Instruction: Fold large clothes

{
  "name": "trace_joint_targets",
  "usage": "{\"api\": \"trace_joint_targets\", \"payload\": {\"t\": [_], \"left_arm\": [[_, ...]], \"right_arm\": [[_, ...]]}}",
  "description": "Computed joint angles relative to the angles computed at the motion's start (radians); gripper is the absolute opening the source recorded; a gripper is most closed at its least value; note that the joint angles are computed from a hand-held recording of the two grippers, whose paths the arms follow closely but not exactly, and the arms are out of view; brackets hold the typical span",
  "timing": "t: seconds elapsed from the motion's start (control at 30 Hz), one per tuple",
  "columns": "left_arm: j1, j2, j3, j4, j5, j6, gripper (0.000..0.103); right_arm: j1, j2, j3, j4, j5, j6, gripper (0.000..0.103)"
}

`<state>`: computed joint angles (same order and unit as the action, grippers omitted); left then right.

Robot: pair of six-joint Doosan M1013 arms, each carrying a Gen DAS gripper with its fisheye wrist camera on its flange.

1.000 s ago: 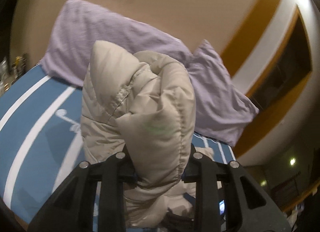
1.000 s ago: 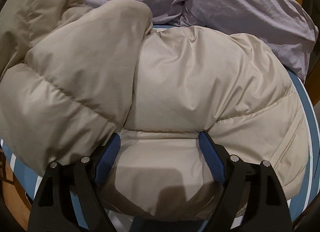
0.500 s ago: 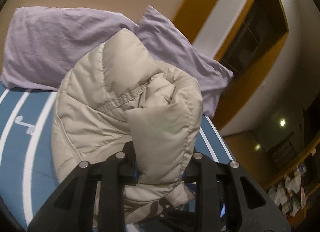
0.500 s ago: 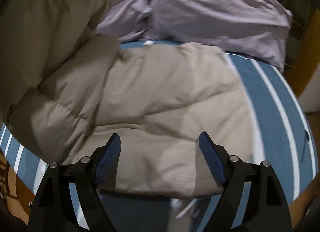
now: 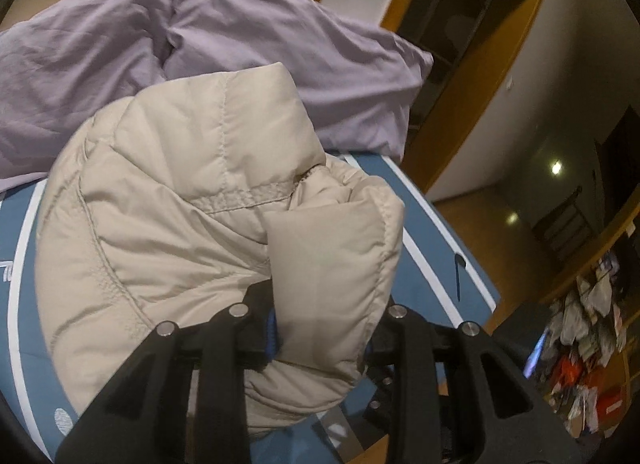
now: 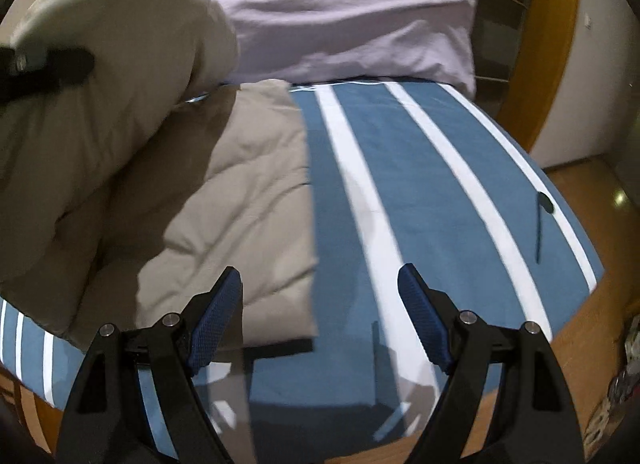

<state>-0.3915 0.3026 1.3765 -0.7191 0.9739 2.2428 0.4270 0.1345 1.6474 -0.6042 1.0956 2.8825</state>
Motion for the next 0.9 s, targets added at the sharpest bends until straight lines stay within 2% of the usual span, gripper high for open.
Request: {"api": "trace_joint_targets", "payload": {"t": [0.13, 0.2, 0.27, 0.33, 0.5, 0.67, 0.8, 0.9], "left_arm": [[-0.027, 0.0, 0.005, 0.051, -0.014, -0.008, 0.034], [-0.03, -0.006, 0.005, 0.06, -0.011, -0.009, 0.041], [-0.023, -0.013, 0.004, 0.051, -0.005, -0.003, 0.054], [-0.012, -0.027, 0.005, 0.034, -0.001, 0.013, 0.063], [0.026, -0.048, -0.017, -0.014, -0.021, 0.051, 0.077], [0.051, -0.03, -0.063, 0.056, -0.086, -0.011, 0.079], [0.063, 0.02, -0.116, 0.199, -0.115, -0.142, 0.079], [0.075, 0.061, -0.152, 0.292, -0.109, -0.244, 0.079]], "right_arm": [[-0.003, -0.015, 0.014, -0.004, 0.009, 0.028, 0.082], [-0.003, -0.022, 0.018, -0.009, 0.013, 0.037, 0.082], [-0.001, -0.028, 0.021, -0.017, 0.014, 0.045, 0.082], [-0.003, -0.032, 0.02, -0.028, 0.014, 0.049, 0.082], [-0.011, -0.041, 0.018, -0.053, 0.003, 0.069, 0.082], [-0.019, -0.042, 0.011, -0.061, -0.009, 0.075, 0.082], [-0.022, -0.039, 0.0, -0.058, -0.017, 0.072, 0.082], [-0.023, -0.038, -0.006, -0.055, -0.02, 0.067, 0.082]]}}
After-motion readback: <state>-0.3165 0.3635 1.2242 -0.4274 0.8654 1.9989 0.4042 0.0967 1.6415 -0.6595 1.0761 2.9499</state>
